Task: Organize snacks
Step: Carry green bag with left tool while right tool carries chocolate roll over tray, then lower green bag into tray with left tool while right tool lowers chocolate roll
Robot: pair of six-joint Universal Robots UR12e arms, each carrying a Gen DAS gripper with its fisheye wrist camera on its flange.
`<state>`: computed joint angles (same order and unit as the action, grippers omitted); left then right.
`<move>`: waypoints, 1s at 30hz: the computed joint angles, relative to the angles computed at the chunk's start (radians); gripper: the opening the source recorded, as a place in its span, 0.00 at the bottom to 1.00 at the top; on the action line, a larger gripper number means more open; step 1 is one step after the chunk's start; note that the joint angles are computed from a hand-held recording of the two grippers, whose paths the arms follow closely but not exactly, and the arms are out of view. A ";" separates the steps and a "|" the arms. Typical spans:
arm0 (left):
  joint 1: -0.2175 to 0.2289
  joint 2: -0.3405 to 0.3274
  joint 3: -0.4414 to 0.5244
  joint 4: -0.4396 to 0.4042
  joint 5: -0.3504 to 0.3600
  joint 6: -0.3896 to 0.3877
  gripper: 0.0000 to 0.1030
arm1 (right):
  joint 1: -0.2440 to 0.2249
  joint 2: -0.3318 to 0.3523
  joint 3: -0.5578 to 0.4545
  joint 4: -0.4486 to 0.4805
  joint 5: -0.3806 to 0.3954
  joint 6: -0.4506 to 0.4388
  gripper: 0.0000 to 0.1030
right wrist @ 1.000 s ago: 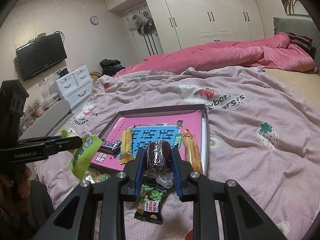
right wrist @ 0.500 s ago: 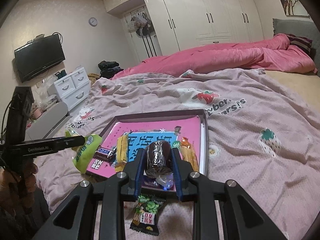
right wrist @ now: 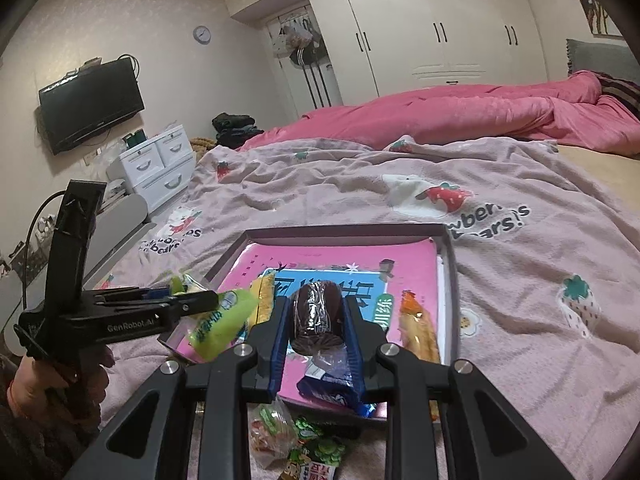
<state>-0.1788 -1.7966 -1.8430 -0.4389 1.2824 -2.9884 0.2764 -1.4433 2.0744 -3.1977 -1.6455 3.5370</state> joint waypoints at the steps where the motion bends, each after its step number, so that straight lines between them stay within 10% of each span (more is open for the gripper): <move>1: -0.001 -0.001 -0.001 0.000 0.003 0.002 0.39 | 0.002 0.003 -0.004 0.003 0.000 -0.001 0.26; 30: -0.021 -0.025 -0.003 -0.003 0.050 0.044 0.39 | -0.006 0.071 -0.067 0.125 0.121 -0.010 0.26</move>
<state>-0.2001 -1.8217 -1.8460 -0.4423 1.3322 -2.9442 0.2708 -1.3727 2.0077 -3.0724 -1.5245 3.5274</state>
